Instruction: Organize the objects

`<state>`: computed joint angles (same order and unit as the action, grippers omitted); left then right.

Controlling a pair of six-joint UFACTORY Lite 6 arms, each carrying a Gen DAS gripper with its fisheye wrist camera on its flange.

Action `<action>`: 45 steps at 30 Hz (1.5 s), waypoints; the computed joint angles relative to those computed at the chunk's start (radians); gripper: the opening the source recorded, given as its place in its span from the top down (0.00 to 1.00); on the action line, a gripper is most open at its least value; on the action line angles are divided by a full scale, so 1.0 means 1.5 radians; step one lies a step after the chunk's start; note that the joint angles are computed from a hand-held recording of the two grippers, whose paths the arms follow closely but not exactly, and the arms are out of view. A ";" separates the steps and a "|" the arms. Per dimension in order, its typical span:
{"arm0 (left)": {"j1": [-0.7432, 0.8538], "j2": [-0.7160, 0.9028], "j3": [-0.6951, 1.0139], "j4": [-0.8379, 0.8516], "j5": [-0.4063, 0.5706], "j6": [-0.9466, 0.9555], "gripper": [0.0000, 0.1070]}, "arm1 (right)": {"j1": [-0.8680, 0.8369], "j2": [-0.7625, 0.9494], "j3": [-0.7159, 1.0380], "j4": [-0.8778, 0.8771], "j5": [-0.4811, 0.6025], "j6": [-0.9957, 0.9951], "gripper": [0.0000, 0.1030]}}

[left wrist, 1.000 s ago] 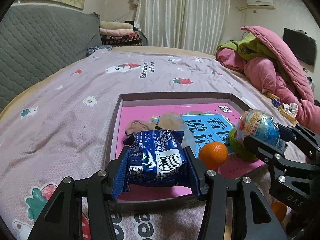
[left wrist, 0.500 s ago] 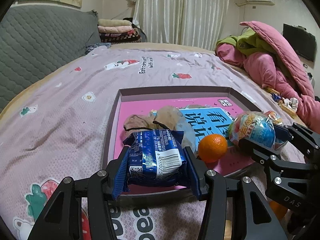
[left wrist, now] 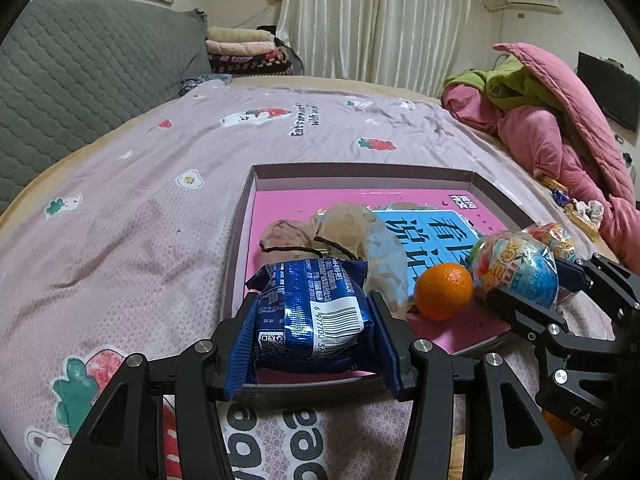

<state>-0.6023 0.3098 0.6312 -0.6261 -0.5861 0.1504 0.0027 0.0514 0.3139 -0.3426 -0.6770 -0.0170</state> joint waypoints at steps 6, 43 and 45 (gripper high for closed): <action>-0.006 -0.003 -0.003 -0.011 -0.003 0.010 0.49 | -0.003 0.000 0.000 -0.008 0.003 0.005 0.49; -0.019 -0.032 -0.025 -0.061 0.002 0.058 0.39 | -0.021 -0.002 0.002 -0.014 0.024 0.039 0.39; -0.019 -0.034 -0.026 -0.063 0.002 0.058 0.39 | -0.017 -0.005 0.000 -0.008 0.023 0.032 0.38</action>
